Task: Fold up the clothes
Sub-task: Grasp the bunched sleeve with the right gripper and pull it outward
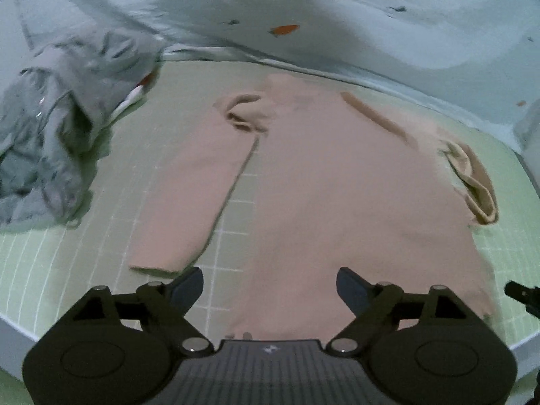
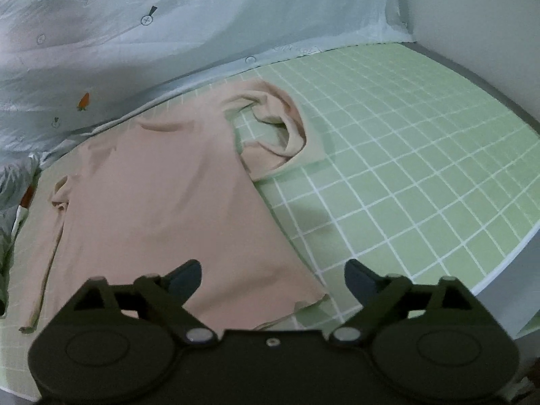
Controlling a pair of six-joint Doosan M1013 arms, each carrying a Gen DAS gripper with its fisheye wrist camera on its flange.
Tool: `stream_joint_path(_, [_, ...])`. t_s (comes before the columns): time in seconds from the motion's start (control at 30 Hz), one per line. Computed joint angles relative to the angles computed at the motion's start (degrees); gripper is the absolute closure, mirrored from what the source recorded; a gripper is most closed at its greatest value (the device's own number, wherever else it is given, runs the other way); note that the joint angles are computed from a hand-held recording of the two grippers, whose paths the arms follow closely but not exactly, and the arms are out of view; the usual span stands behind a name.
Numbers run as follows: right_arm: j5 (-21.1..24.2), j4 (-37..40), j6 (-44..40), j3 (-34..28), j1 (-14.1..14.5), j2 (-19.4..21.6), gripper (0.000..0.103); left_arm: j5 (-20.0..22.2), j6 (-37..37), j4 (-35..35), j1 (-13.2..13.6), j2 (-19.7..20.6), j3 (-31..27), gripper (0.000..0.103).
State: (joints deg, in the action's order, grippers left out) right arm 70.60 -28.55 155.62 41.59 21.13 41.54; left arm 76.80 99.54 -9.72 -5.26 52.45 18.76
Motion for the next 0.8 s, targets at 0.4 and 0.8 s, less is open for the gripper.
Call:
stream_joint_path(0.4, [-3.37, 4.16, -3.04, 2.93, -4.30, -0.78, 0.002, -3.98, -2.48, 1.12, -3.68, -0.15, -0.01, 0.010])
stream_joint_path(0.8, [-13.77, 23.81, -29.59, 5.53, -12.52, -1.15, 0.020, -14.02, -19.52, 11.20, -10.89, -7.44, 14.60, 0.005])
